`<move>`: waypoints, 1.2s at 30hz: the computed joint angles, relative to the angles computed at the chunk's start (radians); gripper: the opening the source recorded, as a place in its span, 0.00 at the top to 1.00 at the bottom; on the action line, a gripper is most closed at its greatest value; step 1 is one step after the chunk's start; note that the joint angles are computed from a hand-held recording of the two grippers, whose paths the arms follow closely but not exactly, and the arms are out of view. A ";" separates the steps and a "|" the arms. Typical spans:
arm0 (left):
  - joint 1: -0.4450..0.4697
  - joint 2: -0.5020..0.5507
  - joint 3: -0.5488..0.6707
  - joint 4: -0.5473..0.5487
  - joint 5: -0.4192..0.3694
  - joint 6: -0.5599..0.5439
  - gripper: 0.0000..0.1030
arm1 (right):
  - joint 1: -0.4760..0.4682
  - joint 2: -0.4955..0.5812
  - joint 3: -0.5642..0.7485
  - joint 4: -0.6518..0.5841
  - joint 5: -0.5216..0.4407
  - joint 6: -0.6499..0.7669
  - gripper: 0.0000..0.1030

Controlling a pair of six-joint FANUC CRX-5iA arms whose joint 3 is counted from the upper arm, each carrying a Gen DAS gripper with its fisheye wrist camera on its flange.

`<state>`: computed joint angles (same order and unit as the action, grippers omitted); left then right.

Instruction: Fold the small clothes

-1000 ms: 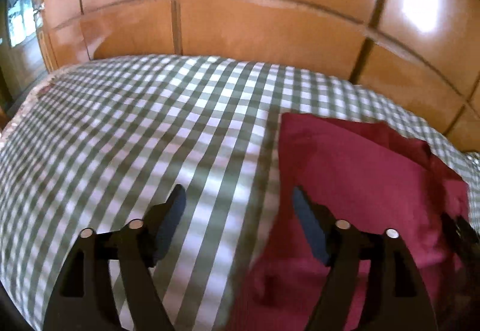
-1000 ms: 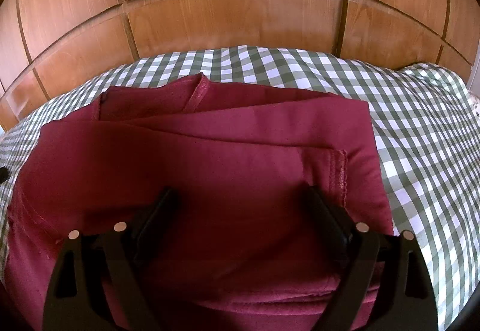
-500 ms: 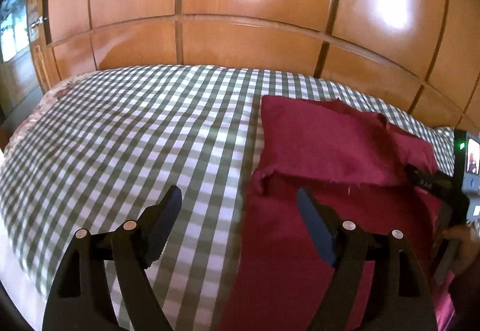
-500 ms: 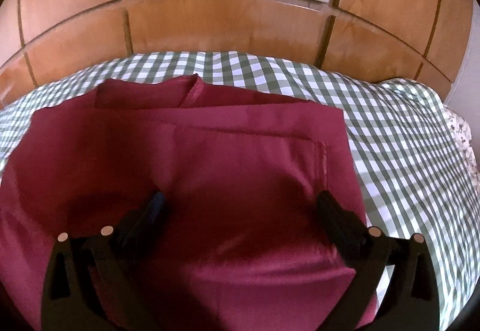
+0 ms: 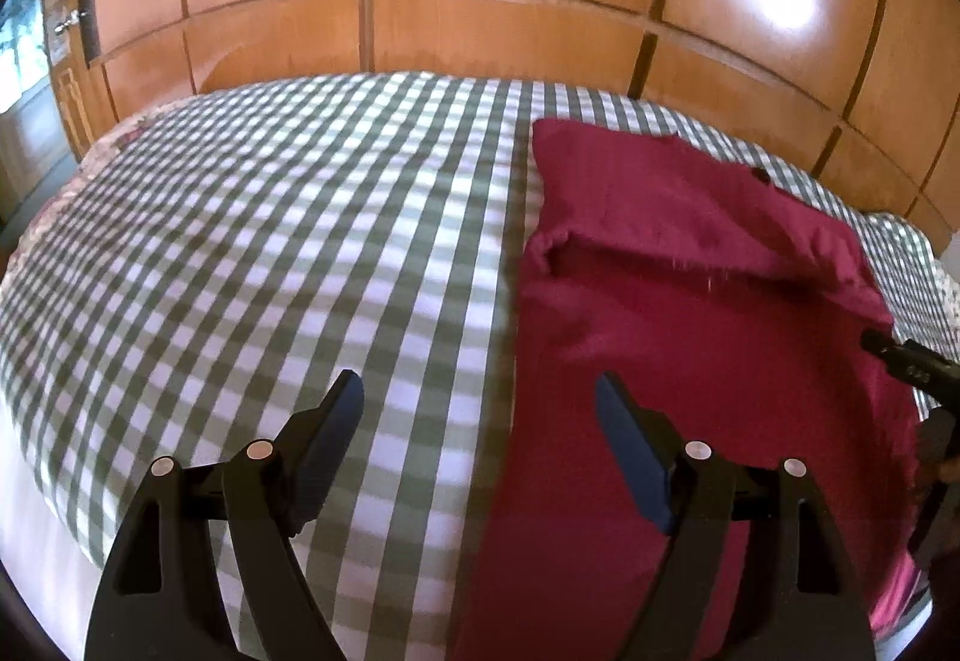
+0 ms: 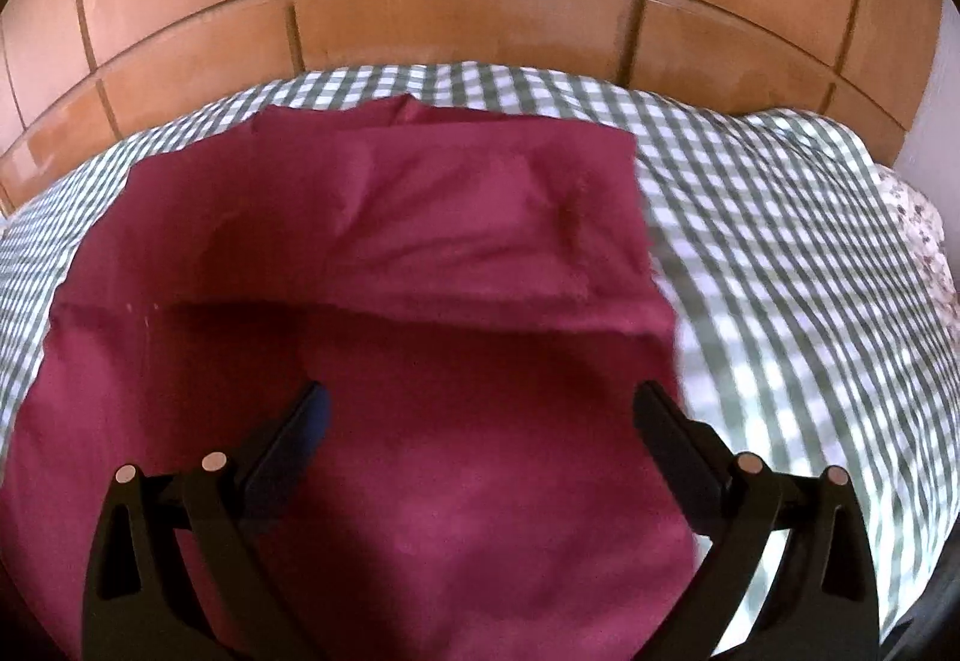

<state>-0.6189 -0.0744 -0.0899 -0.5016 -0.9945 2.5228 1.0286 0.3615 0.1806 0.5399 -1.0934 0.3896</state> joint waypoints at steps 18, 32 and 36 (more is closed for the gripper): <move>0.199 -0.269 -0.468 0.697 0.288 -0.652 0.27 | 0.125 -0.401 -0.344 -0.307 -0.046 -0.010 0.04; 0.239 -0.367 -0.634 1.236 0.353 -1.185 0.91 | 0.084 -0.430 -0.243 -0.520 0.049 0.158 0.89; 0.243 -0.333 -0.630 1.403 0.405 -1.326 0.92 | 0.028 -0.411 -0.240 -0.496 0.171 0.111 0.89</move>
